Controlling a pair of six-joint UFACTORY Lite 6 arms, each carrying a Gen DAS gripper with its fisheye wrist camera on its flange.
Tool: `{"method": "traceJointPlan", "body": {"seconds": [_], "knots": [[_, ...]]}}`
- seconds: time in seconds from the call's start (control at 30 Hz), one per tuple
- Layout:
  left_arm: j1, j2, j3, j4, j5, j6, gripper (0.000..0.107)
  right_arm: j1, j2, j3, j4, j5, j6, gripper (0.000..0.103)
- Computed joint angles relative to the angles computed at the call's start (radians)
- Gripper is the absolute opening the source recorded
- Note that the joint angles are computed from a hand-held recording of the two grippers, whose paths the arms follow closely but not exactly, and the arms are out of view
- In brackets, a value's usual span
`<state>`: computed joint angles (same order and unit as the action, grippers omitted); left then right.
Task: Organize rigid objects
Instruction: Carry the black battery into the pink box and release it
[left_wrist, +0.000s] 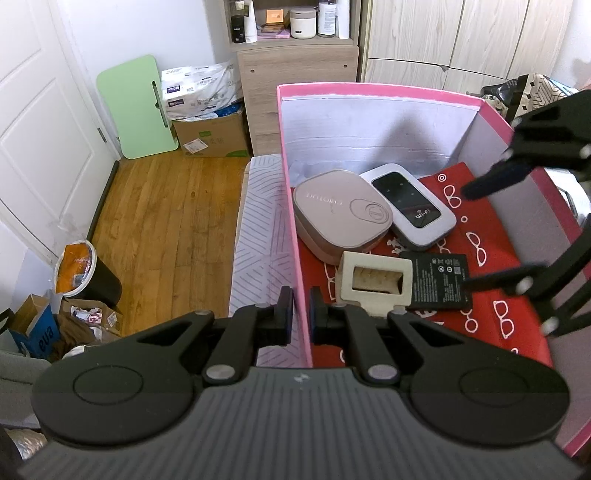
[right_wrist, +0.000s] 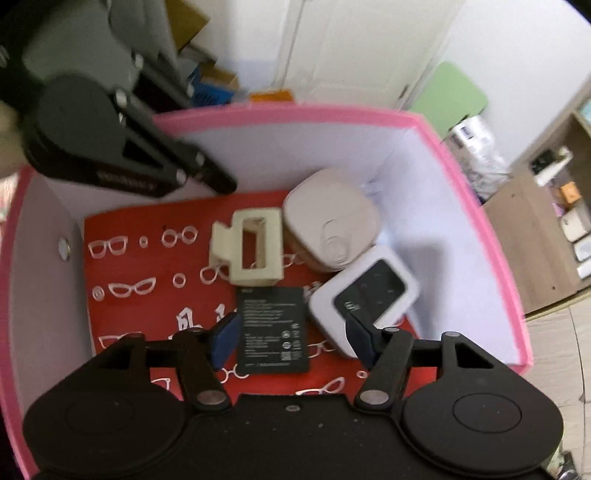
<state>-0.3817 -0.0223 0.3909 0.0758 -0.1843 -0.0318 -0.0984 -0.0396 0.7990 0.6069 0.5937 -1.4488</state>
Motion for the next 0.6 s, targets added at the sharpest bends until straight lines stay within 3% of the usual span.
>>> {"method": "traceJointPlan", "body": {"seconds": [0.2, 0.4, 0.6], "knots": [[0.015, 0.001, 0.001, 0.076, -0.002, -0.07, 0.006, -0.316, -0.079, -0.046, 0.282, 0.238, -0.316, 0.068], [0.0, 0.008, 0.009, -0.02, 0.003, 0.03, 0.007, -0.527, -0.136, -0.031, 0.339, 0.468, -0.337, 0.068], [0.011, 0.012, 0.012, 0.073, 0.0, -0.058, 0.007, -0.671, -0.24, -0.09, 0.336, 0.481, -0.362, 0.073]]}}
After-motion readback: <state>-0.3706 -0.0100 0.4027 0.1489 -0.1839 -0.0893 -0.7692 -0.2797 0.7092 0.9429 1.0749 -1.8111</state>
